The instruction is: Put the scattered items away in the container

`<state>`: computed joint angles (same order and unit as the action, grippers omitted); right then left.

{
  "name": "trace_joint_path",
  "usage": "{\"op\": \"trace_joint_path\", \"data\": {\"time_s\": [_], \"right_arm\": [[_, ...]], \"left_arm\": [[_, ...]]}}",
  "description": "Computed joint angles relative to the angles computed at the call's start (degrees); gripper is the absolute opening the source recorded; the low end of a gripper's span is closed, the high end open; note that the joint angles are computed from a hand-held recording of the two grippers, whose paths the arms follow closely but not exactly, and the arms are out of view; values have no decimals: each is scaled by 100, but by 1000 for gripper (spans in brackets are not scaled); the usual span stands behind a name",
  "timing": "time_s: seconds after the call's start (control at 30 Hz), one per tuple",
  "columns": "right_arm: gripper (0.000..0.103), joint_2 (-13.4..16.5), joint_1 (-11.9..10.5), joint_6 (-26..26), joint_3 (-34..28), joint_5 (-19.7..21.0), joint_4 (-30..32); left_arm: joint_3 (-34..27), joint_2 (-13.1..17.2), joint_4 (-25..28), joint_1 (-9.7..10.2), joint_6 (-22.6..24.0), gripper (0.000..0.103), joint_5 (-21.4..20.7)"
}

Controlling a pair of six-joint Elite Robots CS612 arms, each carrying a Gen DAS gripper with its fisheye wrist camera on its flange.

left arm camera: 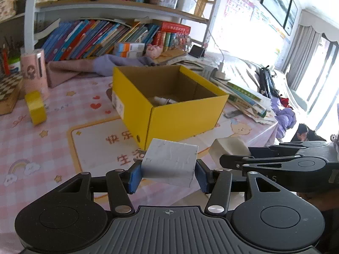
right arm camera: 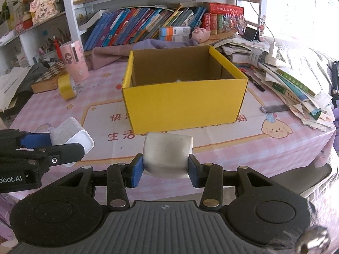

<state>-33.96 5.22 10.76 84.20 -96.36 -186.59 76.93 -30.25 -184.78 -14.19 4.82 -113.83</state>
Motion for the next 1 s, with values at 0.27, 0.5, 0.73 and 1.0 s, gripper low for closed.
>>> {"op": "trace_joint_path", "data": {"time_s": [0.27,0.5,0.73,1.0], "right_arm": [[41,48,-86,-39,-119,-101,-120],[41,123,-164,-128,-297,-94,-91],[41,227,-271,-365,-588,-146,-234],[41,451,-476,-686,-1166,26,-23]], "left_arm": [[-303,108,76,-55,226,52,-101],[-657,247,62,-100,277,52,-107],[-1149,470,5,-158,280,52,-37],[-1878,812,161,-256,43,52,233]]}}
